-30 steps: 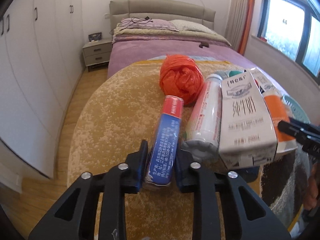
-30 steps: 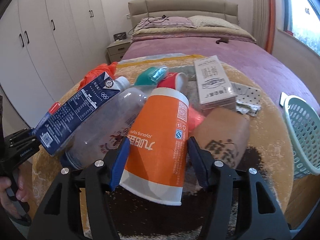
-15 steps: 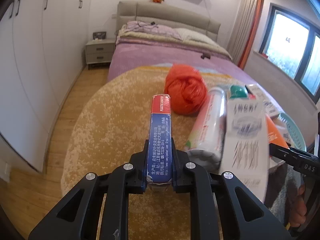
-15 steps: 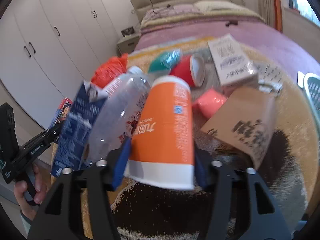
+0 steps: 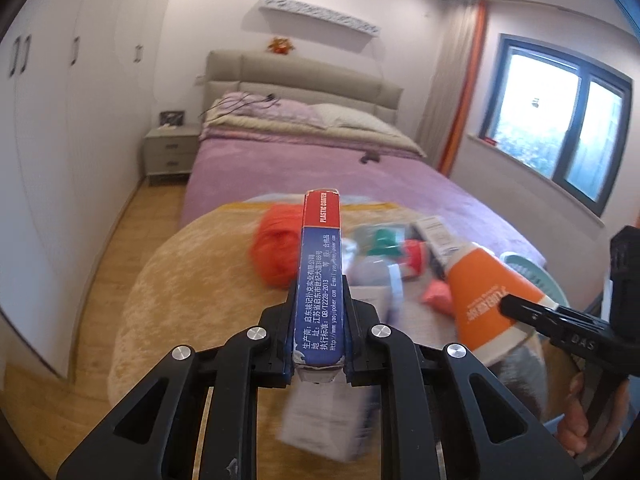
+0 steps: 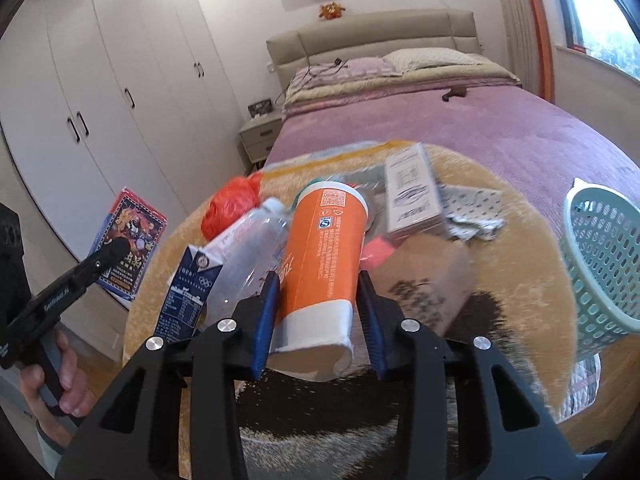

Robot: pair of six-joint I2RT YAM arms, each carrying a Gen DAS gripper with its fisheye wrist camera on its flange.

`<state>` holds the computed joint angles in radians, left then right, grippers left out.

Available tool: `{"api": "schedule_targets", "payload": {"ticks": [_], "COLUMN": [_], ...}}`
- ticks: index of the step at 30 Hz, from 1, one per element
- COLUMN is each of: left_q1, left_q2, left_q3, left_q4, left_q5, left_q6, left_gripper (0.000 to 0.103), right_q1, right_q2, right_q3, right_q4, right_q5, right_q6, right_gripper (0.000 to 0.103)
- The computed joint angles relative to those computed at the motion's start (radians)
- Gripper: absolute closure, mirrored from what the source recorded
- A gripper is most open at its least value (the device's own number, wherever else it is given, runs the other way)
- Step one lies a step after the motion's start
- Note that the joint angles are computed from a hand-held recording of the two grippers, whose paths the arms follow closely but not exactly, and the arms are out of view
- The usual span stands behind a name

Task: Collect trash
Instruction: 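Carry both items to the blue basket and open both tools inside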

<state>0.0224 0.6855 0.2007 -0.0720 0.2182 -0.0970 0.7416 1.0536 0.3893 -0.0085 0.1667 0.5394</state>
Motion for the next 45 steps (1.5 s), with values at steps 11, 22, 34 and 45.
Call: {"api": "schedule_targets", "payload": {"ticks": [11, 22, 34, 45], "left_q1": [-0.646, -0.829, -0.867, -0.856], "left_q2": [0.453, 1.108, 1.650, 1.711], "left_q3": [0.185, 0.666, 1.309, 1.360], "left_q4": [0.293, 0.401, 0.168, 0.159], "left_q5": [-0.380, -0.320, -0.158, -0.101], "left_q6": [-0.211, -0.272, -0.308, -0.348], "left_gripper": [0.088, 0.088, 0.088, 0.045], "right_q1": [-0.594, -1.323, -1.401, -1.404], "right_q2": [-0.462, 0.016, 0.582, 0.694], "right_q3": [-0.083, -0.064, 0.113, 0.189], "right_q4": [-0.301, 0.041, 0.252, 0.261], "right_q5": [-0.270, -0.553, -0.468, -0.457], "right_q6": [-0.235, -0.567, -0.596, -0.564], "right_gripper": [0.067, 0.067, 0.065, 0.039]}}
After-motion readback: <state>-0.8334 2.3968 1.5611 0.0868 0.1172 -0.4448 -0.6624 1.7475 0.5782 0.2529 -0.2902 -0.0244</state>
